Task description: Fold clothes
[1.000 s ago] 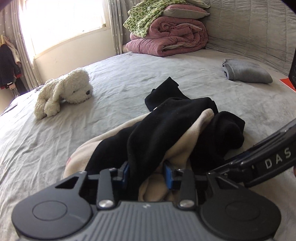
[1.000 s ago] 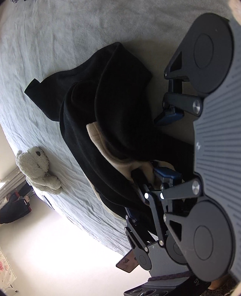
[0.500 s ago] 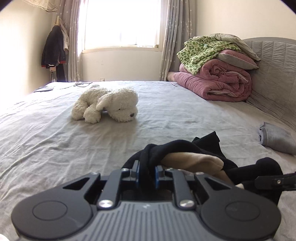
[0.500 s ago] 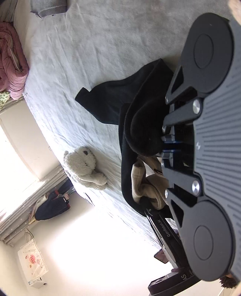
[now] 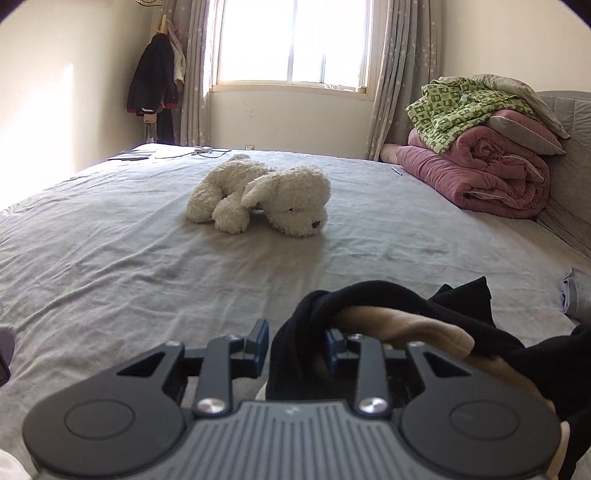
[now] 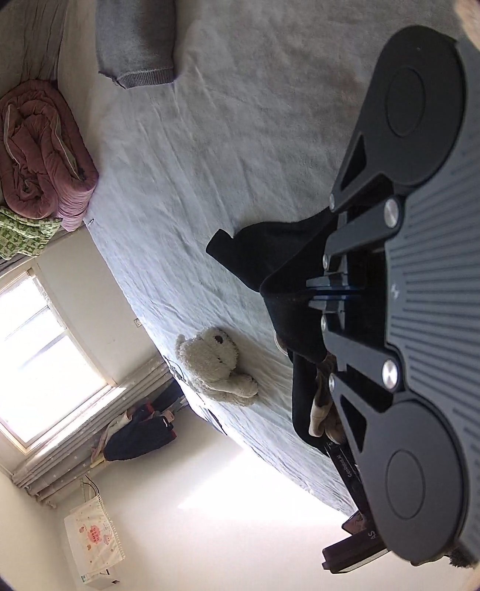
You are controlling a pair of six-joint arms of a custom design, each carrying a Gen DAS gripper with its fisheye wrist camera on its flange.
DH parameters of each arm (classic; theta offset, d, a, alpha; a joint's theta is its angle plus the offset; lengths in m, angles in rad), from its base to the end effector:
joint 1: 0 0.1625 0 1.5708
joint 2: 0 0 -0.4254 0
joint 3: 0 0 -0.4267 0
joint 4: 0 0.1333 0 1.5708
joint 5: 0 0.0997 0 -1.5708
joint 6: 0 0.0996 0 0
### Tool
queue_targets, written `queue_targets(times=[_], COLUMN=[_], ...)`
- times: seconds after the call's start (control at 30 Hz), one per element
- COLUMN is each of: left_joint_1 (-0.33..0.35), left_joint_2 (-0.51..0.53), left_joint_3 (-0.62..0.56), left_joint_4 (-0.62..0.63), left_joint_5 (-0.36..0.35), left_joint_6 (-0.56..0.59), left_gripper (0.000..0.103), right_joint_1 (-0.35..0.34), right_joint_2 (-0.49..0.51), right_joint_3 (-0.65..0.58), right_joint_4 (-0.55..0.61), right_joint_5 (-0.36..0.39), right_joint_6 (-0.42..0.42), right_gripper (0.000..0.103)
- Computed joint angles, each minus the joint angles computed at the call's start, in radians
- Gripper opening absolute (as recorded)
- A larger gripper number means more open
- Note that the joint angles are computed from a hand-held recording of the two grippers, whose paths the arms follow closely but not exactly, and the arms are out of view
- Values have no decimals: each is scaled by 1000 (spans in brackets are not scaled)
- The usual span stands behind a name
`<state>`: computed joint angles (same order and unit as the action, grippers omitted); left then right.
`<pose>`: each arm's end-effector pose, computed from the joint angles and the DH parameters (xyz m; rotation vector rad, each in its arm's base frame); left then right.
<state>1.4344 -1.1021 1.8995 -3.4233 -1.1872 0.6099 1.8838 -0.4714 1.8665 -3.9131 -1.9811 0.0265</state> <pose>0.0847 -0.6372 0.2779 0.5907 2.2160 -1.1869 0.2694 -0.5287 -0.0368 0.0957 -2.5835 1.3889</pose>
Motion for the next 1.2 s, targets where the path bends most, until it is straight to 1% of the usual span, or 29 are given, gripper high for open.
queue_targets(times=[0.03,0.1,0.13,0.17,0.23,0.27,0.3,0.33,0.43,0.5,0.7,0.8,1.0,1.03,1.07,1.2], left_joint_1=[2,5,6,7,9,11,12,14,15,15,25,39,68,70,70,61], left_joint_2=[-6,-25,-35,-45,-68,-80,-91,-103,-134,-155,-204,-214,-226,-229,-232,-238], left_joint_3=[-2,-3,-4,-4,-5,-6,-6,-4,3,12,37,39,27,29,34,83], left_joint_4=[25,85,117,149,218,255,286,320,402,448,576,642,737,749,754,678], left_joint_5=[-3,-8,-10,-13,-19,-24,-28,-31,-30,-29,-11,-15,-64,-65,-60,-21], left_joint_6=[-17,-54,-73,-92,-127,-143,-154,-167,-183,-172,-130,-143,-202,-203,-197,-126], left_gripper=[51,56,60,64,68,68,68,69,69,69,69,69,66,65,62,58], right_joint_1=[-1,-5,-7,-10,-15,-18,-20,-21,-23,-25,-31,-33,-29,-28,-28,-28], right_joint_2=[-1,-5,-8,-11,-16,-18,-20,-22,-27,-28,-17,-7,15,18,22,34], right_joint_3=[-1,-2,0,2,5,6,8,10,11,10,-1,-6,-16,-17,-18,-19], right_joint_4=[19,58,75,91,122,131,139,145,185,215,282,285,256,251,247,224], right_joint_5=[-4,-3,-4,-4,-3,0,4,9,26,33,23,18,8,5,2,-2], right_joint_6=[-2,1,10,19,36,45,54,61,70,72,87,88,77,71,65,32], right_gripper=[4,7,15,16,17,22,40,49,49,49,49,49,49,50,50,50])
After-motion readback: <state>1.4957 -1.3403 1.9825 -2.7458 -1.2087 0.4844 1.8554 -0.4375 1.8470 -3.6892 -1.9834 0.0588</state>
